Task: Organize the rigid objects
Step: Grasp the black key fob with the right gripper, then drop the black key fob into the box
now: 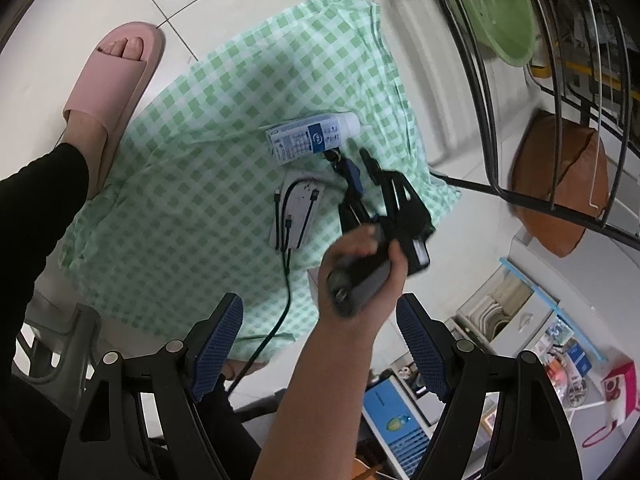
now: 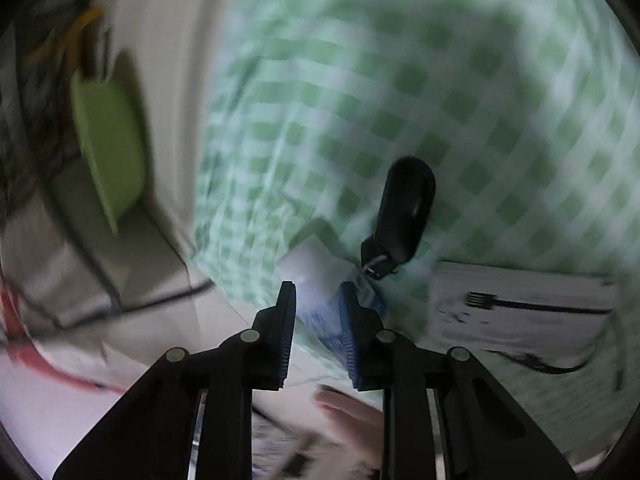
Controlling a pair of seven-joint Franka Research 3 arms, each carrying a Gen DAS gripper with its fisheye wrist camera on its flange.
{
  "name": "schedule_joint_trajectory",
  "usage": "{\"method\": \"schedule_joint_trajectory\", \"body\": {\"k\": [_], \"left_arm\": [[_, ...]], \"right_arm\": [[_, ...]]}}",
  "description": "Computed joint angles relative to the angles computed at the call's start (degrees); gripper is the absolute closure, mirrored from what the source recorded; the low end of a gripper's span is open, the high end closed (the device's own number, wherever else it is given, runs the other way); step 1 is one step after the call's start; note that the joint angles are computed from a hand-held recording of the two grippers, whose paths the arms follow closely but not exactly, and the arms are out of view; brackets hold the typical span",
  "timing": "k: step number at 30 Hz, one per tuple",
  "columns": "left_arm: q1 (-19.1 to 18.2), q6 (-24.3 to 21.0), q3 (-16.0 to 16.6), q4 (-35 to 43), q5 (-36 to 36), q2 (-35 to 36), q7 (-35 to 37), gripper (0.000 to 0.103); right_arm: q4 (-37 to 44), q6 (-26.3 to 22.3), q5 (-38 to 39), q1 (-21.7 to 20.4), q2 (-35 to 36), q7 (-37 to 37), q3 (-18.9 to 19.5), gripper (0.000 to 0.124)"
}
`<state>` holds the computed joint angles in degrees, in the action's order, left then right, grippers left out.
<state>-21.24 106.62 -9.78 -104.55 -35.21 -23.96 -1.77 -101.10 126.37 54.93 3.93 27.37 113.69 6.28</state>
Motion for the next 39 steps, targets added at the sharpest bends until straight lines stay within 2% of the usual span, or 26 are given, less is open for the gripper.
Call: {"method": "schedule_joint_trajectory", "body": {"k": [4,8,11,15,18,24,28,34,39], "left_arm": [[-0.13,0.33,0.36,-0.46,-0.56,-0.18,1.13,0.025],[0.11,0.09,0.42,-1.13,-0.4,-0.88,0.76,0.025],[0.2,-0.25,0.39,-1.22,-0.18,-1.14,0.15,0.025],[0.12,0.19,0.44,-1.32,-0.54,-1.14,-0.14,0.025],[0.02,0.55,0.42,-1.03,-0.62,-0.91,0.1,0.025],[-0.05,1.53,0.49,-1.96,-1.05,-1.62,-0.19,0.025],[-0.07,2.19,0.46,-2.65,-1.24,-2.13,-1.24,0.025],[-0.66,3.96,0.42,-2.65,-1.94,-2.05,-1.41,0.025],[-1.12,4.19,0.42,-2.78,-2.25,-1.9,-1.18,0.025]], "right_arm": [[0.86,-3.9,-1.47,-0.17,1.92,8.89,-1.02,0.099],[-1.0,-3.39,-0.14,-0.85,1.97,12.46,-1.0,0.1],[-2.46,-2.52,1.94,-1.55,1.53,11.55,-0.51,0.106],[1.28,-5.83,-5.65,-0.65,2.01,10.32,-1.74,0.118],[0.16,-6.37,-6.38,-1.12,0.14,8.79,-1.91,0.12],[-5.43,-6.65,-2.28,-3.29,-8.67,1.11,-2.77,0.12],[-11.05,-8.48,2.0,-5.3,-18.3,-2.6,-5.59,0.12],[-13.58,-8.14,-3.45,-6.56,-27.66,-0.15,-10.66,0.12],[-15.45,-5.24,-6.57,-7.6,-29.2,4.29,-12.46,0.12]]}}
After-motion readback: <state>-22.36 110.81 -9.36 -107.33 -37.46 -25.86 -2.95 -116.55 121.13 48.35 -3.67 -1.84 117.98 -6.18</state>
